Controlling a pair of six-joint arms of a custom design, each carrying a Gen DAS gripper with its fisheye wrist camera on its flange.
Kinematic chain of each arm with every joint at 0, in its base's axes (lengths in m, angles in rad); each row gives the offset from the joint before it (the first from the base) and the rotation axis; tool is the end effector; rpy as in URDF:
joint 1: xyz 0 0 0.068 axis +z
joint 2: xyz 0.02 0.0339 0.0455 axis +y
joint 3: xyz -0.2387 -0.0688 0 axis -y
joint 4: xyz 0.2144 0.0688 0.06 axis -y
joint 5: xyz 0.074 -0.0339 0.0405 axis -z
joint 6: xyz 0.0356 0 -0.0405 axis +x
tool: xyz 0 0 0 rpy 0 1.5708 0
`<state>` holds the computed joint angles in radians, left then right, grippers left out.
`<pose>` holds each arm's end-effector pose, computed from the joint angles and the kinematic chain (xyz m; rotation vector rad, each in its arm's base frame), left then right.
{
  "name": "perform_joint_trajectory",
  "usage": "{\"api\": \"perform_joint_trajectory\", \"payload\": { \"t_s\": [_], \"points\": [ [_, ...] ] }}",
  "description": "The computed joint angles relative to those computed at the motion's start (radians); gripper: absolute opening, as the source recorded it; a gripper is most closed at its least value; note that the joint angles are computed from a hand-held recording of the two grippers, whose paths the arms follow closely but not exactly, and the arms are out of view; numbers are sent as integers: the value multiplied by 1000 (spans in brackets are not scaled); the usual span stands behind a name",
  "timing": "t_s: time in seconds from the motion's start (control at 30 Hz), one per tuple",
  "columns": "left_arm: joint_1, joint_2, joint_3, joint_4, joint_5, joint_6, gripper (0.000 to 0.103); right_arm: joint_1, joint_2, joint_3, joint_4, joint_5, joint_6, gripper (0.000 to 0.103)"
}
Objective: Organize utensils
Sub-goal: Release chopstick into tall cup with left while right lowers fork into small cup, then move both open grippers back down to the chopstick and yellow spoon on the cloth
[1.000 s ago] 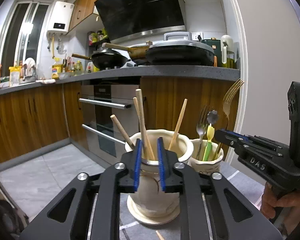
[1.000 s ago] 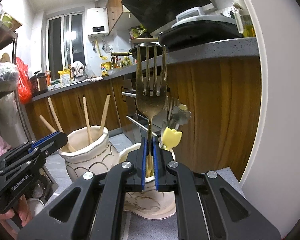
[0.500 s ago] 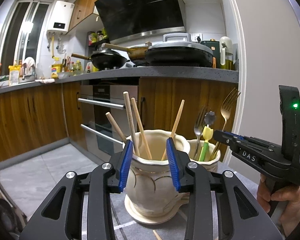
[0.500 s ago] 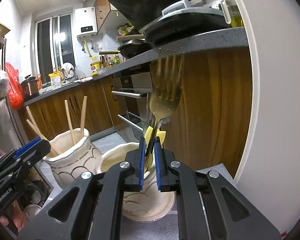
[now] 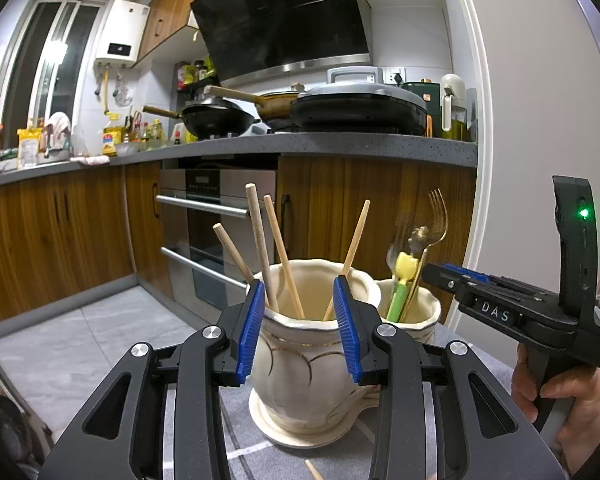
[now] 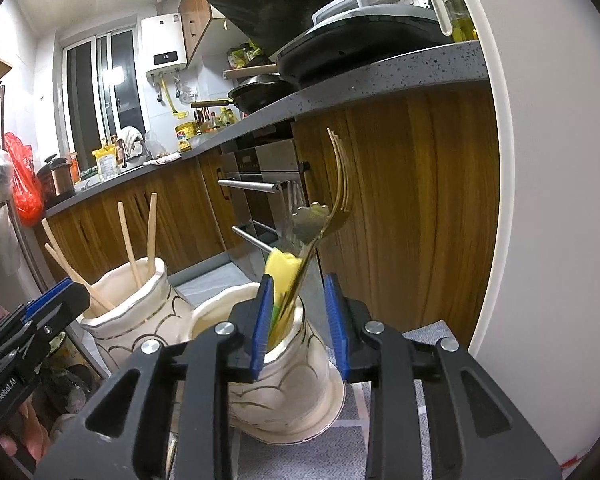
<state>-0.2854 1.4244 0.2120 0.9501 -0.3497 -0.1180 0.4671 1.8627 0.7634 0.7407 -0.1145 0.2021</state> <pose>0.2149 -0.0503 0.1421 -0.0926 1.8147 0.0350 0.3035 0.1576 0.1400 -0.3371 1.9382 0.5539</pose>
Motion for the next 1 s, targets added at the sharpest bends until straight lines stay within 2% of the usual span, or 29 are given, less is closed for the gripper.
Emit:
{"api": "perform_joint_trajectory", "payload": {
  "t_s": [0.17, 0.2, 0.33, 0.4, 0.43, 0.47, 0.5, 0.53, 0.63, 0.7, 0.8, 1.0],
  "points": [
    [-1, 1, -3, 7, -3, 2, 41, 10, -5, -14, 12, 5, -12, 35],
    [0, 0, -3, 7, -2, 2, 42, 11, -8, -19, 18, 5, -14, 40],
    [4, -6, -1, 3, 3, 5, 43, 11, -24, -38, 32, 1, -17, 47],
    [4, -11, -6, 8, 4, 4, 46, 11, -38, -55, 42, -2, -13, 64],
    [2, -9, -6, 15, 1, 7, 52, 10, -41, -61, 48, -2, -11, 70],
    [-3, -13, -10, 22, -4, 9, 60, 9, -49, -75, 64, 1, -7, 80],
    [-8, -16, -18, 38, -12, 13, 66, 6, -55, -87, 81, -1, -2, 86],
    [-14, -18, -30, 66, -20, 18, 76, 4, -61, -98, 93, -3, 0, 88],
    [-29, -36, -57, 116, -31, 27, 83, -3, -85, -136, 128, -8, 8, 96],
    [-42, -47, -74, 149, -56, 29, 92, -11, -103, -177, 175, -2, 15, 98],
    [-46, -88, -102, 159, -65, 21, 95, -26, -132, -246, 253, 11, 25, 98],
    [-73, -244, -156, 51, -99, -22, 98, -59, -178, -373, 362, 10, 57, 98]
  ]
}}
